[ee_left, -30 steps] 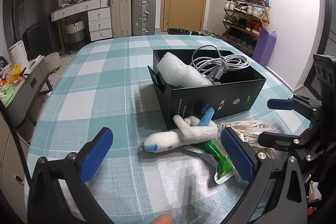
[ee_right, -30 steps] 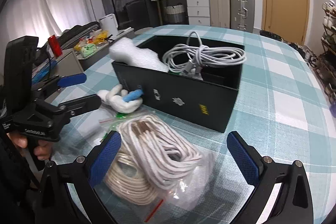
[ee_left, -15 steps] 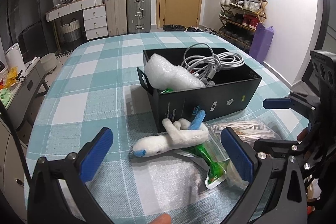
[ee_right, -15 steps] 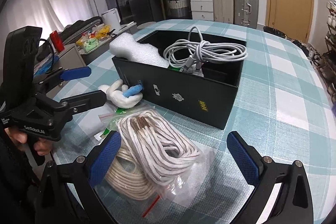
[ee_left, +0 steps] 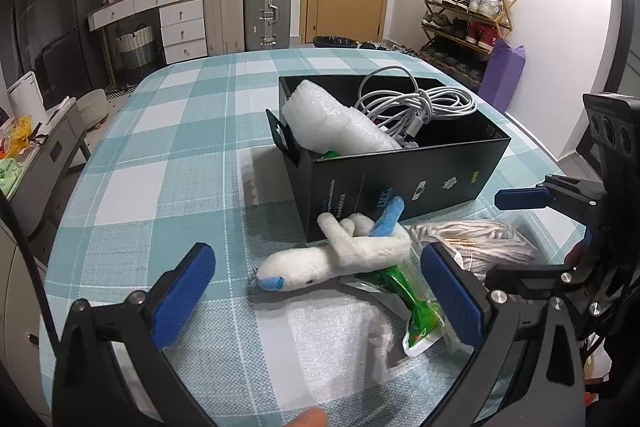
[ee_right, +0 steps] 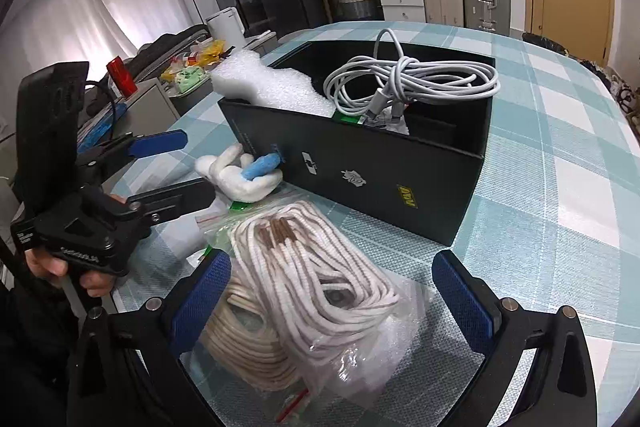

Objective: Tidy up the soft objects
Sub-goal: 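Withdraw both grippers from the box and move the right gripper toward the bagged rope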

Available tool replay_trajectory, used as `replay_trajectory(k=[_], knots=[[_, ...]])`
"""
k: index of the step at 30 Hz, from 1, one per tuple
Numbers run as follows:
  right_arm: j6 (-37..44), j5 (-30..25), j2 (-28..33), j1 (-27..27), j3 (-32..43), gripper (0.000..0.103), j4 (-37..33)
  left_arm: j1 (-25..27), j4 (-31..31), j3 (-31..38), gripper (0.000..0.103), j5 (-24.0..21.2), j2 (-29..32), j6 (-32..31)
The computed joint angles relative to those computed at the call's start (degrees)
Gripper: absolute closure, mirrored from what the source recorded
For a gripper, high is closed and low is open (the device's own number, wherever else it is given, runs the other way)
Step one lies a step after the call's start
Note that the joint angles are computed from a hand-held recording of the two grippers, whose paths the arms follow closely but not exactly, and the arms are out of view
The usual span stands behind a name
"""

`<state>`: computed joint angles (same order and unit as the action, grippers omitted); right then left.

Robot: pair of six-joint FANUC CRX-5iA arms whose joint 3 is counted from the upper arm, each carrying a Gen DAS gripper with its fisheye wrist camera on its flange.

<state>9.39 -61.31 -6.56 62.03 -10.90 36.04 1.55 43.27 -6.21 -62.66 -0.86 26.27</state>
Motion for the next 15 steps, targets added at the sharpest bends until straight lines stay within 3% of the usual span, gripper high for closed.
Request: replay_trajectory(k=[15], knots=[[5.1, 3.3, 0.4, -2.6, 1.1, 0.002, -5.0, -0.1, -0.4, 0.1, 0.0, 0.1, 0.3, -0.3]])
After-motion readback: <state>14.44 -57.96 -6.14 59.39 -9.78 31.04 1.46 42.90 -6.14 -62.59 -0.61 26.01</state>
